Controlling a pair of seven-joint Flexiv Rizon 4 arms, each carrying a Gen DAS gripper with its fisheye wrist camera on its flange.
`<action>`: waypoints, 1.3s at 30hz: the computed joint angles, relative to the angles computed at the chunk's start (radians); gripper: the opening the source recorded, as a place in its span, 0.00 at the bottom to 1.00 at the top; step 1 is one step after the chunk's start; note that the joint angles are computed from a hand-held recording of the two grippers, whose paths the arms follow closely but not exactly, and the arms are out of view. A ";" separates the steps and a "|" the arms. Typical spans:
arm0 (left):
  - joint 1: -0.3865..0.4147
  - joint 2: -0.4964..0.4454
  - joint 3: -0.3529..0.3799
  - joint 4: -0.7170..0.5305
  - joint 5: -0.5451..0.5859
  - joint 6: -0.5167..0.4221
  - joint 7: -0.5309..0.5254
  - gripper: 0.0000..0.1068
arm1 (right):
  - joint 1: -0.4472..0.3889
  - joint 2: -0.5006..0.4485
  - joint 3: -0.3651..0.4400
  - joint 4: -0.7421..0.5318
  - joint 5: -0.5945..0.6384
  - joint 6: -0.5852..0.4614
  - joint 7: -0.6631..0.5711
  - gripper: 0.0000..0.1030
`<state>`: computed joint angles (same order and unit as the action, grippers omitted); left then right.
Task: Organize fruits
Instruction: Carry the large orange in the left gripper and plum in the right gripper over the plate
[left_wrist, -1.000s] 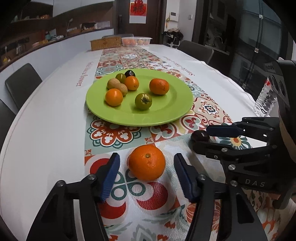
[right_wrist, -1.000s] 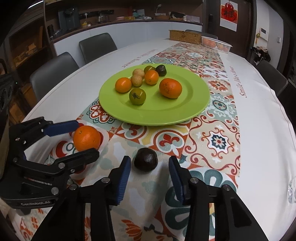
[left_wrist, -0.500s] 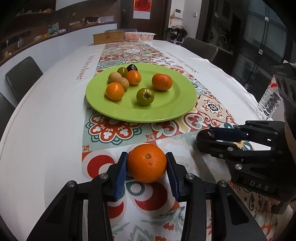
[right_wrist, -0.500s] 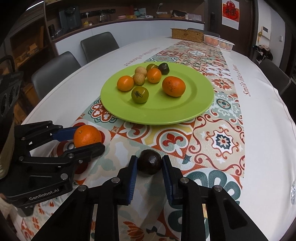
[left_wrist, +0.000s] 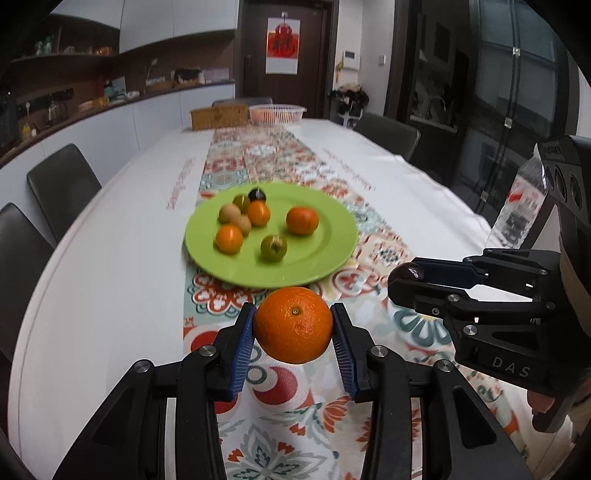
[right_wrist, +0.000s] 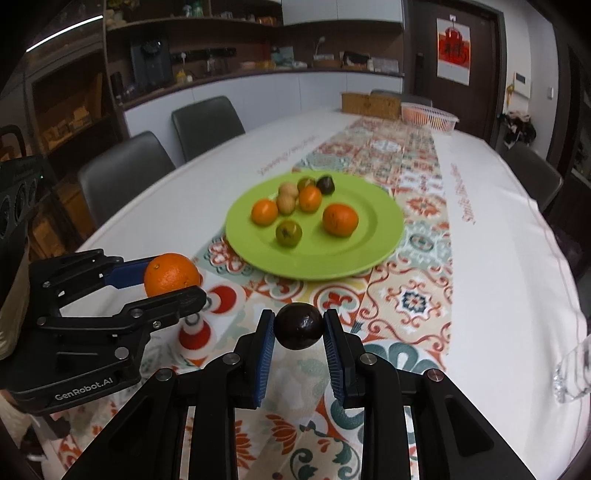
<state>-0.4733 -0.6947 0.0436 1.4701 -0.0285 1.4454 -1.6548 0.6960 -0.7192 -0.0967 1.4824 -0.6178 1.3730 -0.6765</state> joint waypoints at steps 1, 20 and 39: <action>-0.004 0.004 0.004 0.001 0.002 0.005 -0.004 0.37 | 0.008 0.007 -0.015 0.009 -0.007 0.012 0.011 0.27; -0.062 0.001 0.088 -0.109 0.049 0.023 -0.082 0.37 | 0.086 0.062 -0.210 0.043 -0.139 0.148 0.166 0.27; 0.000 -0.165 0.058 -0.400 0.048 -0.136 -0.098 0.37 | -0.088 -0.131 -0.001 -0.314 0.014 -0.015 -0.096 0.27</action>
